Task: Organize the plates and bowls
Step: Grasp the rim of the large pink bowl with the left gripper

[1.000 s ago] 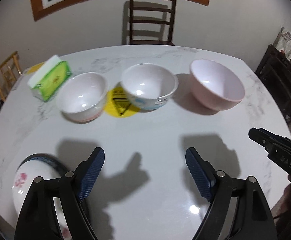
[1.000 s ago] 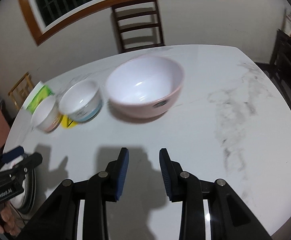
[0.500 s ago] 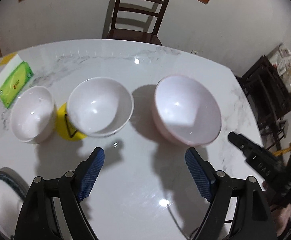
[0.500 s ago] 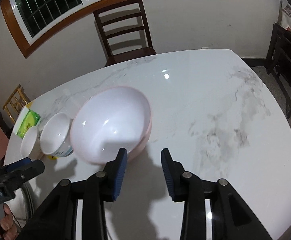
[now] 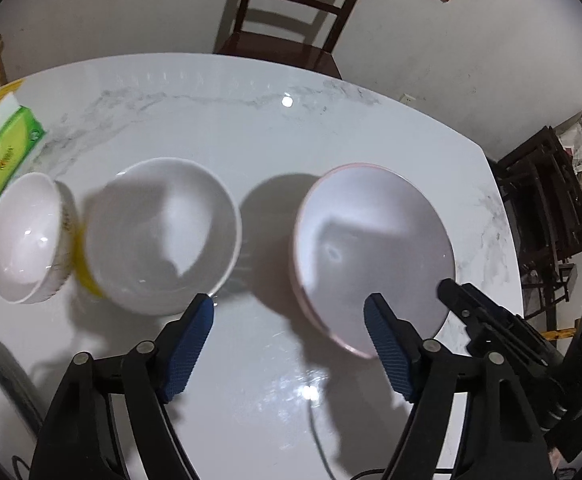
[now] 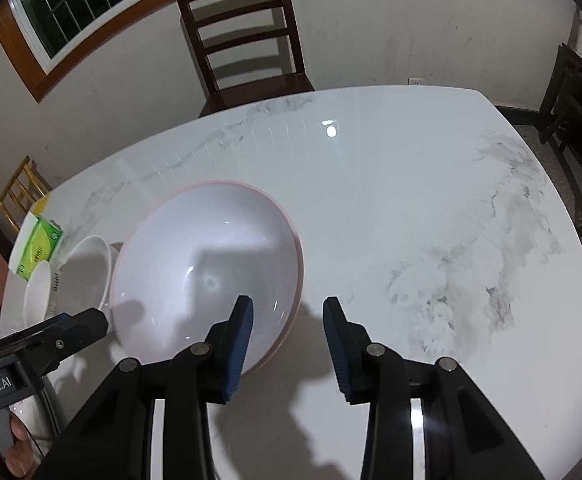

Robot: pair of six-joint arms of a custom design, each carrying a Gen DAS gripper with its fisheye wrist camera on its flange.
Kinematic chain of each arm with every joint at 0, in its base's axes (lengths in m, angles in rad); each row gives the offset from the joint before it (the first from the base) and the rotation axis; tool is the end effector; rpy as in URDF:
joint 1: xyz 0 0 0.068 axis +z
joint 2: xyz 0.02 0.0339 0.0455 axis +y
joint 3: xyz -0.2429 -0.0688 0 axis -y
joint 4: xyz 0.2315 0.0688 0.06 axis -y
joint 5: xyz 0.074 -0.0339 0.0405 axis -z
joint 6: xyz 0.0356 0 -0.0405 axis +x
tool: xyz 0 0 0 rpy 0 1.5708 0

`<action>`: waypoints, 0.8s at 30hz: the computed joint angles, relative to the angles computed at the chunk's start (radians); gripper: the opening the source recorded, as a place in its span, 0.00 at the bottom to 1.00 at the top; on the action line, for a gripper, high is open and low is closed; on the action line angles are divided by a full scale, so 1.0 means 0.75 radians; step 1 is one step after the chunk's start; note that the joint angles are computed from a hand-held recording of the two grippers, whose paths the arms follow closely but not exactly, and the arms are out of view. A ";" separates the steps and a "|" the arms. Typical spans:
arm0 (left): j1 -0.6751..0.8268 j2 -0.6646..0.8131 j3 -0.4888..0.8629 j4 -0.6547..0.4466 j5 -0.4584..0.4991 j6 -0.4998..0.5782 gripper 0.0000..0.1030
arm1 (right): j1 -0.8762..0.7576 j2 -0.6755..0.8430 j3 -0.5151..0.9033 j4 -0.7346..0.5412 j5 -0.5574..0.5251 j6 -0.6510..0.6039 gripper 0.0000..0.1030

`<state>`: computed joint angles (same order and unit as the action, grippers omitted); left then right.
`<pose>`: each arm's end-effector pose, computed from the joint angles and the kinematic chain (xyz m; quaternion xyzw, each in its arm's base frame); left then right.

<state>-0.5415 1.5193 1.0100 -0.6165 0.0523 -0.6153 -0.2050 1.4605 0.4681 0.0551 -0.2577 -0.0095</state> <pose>0.2441 -0.1490 0.1967 -0.0302 0.9746 -0.1419 0.1708 0.2312 -0.0388 0.1065 0.0521 0.9418 0.0883 0.3202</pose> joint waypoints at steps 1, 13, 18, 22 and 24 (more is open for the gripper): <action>0.000 0.024 0.013 0.001 -0.002 0.002 0.68 | 0.001 0.035 0.016 0.006 -0.003 0.008 0.36; 0.010 0.139 0.009 0.094 0.020 -0.012 0.53 | 0.019 0.170 0.040 0.110 0.025 0.019 0.36; -0.009 0.177 0.004 0.119 -0.020 0.001 0.46 | 0.047 0.191 0.032 0.156 0.058 0.034 0.29; -0.007 0.202 -0.005 0.146 -0.001 -0.005 0.40 | 0.071 0.201 0.014 0.200 0.082 0.037 0.24; -0.020 0.206 -0.013 0.160 -0.023 -0.010 0.39 | 0.084 0.198 0.001 0.220 0.095 0.032 0.21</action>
